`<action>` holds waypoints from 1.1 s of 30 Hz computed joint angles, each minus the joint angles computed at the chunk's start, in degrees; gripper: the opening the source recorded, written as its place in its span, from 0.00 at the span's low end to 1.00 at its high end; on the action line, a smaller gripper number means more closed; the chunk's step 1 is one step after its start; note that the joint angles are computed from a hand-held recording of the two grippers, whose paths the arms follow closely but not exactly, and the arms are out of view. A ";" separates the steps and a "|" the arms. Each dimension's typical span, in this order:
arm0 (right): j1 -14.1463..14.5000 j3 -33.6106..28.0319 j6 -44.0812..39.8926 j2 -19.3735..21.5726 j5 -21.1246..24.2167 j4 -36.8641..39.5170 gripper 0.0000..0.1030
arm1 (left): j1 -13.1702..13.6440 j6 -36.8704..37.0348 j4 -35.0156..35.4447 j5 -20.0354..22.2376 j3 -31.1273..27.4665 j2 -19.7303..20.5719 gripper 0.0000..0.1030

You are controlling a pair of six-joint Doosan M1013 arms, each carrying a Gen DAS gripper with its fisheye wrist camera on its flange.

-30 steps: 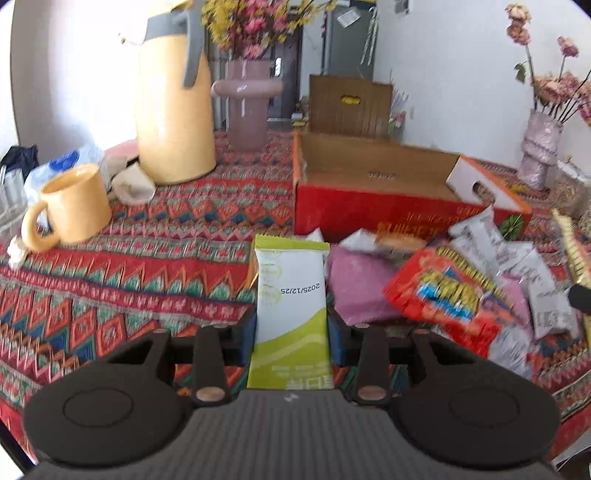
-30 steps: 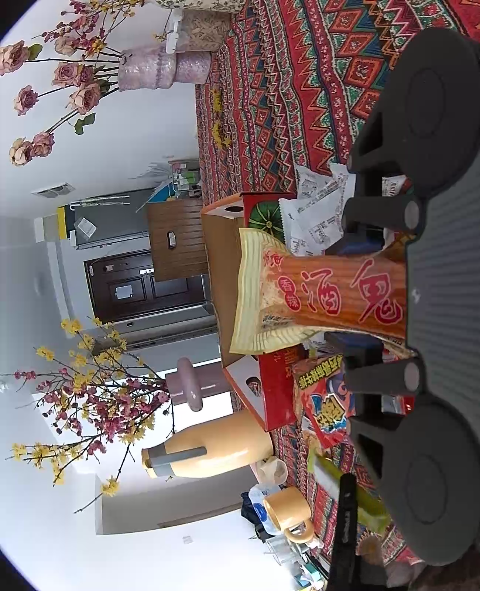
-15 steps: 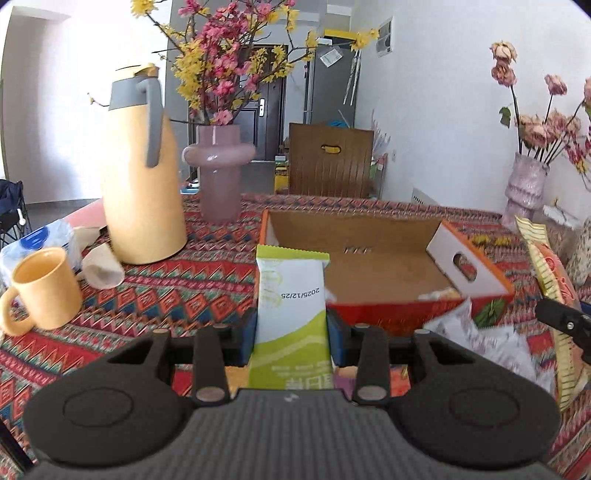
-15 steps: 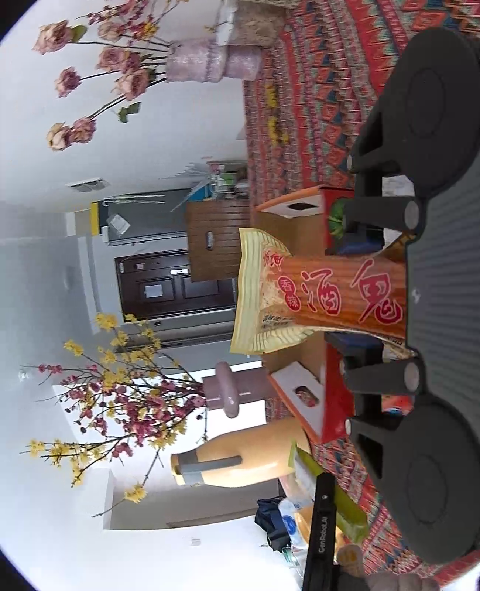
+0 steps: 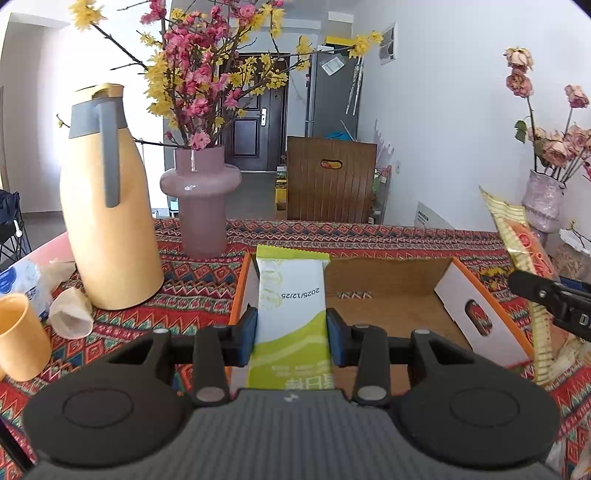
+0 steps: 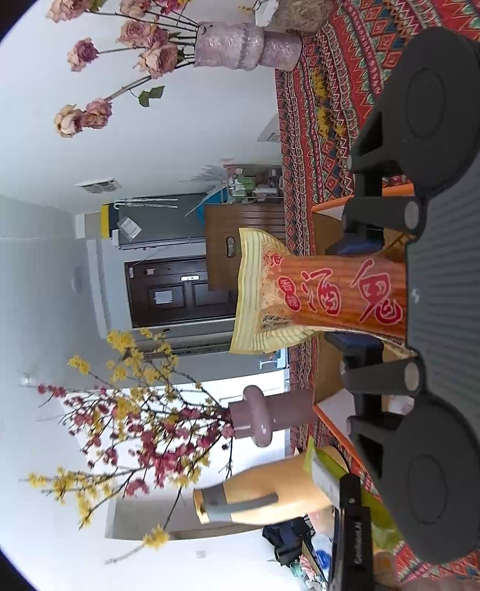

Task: Organize snacks
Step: 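Carry both packets over the box and open both tools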

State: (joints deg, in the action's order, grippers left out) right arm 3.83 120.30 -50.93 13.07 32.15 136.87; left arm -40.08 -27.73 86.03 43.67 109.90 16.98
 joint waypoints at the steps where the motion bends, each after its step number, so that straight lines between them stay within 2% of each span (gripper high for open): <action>1: 0.28 -0.96 0.65 0.54 -0.90 -0.24 0.38 | 0.36 0.33 -0.26 -0.05 -0.63 0.50 0.38; 9: 2.32 -8.13 5.99 5.79 -9.12 -3.77 0.38 | 2.68 2.24 -2.16 -1.66 -3.87 3.98 0.38; 14: 2.32 -9.69 8.36 8.05 -10.45 -5.31 0.38 | 3.32 -3.09 1.96 -2.43 -3.30 5.54 0.38; 18: 2.20 -10.08 10.64 8.84 -11.09 -7.76 0.38 | 3.94 -1.97 0.85 -3.92 -3.49 6.37 0.38; 23: 2.45 -10.47 12.11 9.35 -12.25 -9.42 0.39 | 3.94 -4.61 3.03 -4.41 -2.71 6.13 0.39; 25: 2.44 -10.43 12.62 9.33 -12.18 -9.83 0.44 | 3.76 -5.66 4.14 -4.06 -2.43 6.02 0.44; 26: 2.42 -10.36 12.70 9.28 -12.04 -9.88 0.49 | 3.78 -6.33 4.65 -3.96 -2.28 5.95 0.51; 29: 2.24 -9.63 10.71 8.84 -11.16 -7.89 0.59 | 3.15 -8.72 5.95 -0.95 -1.99 5.98 0.84; 30: 2.17 -9.34 9.89 8.67 -10.63 -7.04 0.69 | 2.89 -9.67 6.38 0.27 -1.85 5.94 0.95; 31: 2.04 -9.05 9.04 8.48 -9.91 -6.08 0.77 | 2.60 -10.91 7.07 1.48 -1.61 5.84 0.98; 32: 1.97 -8.49 6.57 8.26 -8.80 -3.44 0.94 | 2.36 -11.86 7.65 2.53 -1.42 5.76 1.00; 33: 1.97 -8.04 4.04 8.07 -7.90 -0.89 1.00 | 2.15 -12.42 7.90 3.43 -1.32 5.70 1.00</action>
State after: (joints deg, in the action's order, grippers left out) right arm 5.79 112.26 -46.89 21.14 24.24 135.97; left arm -37.93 -40.15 93.93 47.10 108.58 22.67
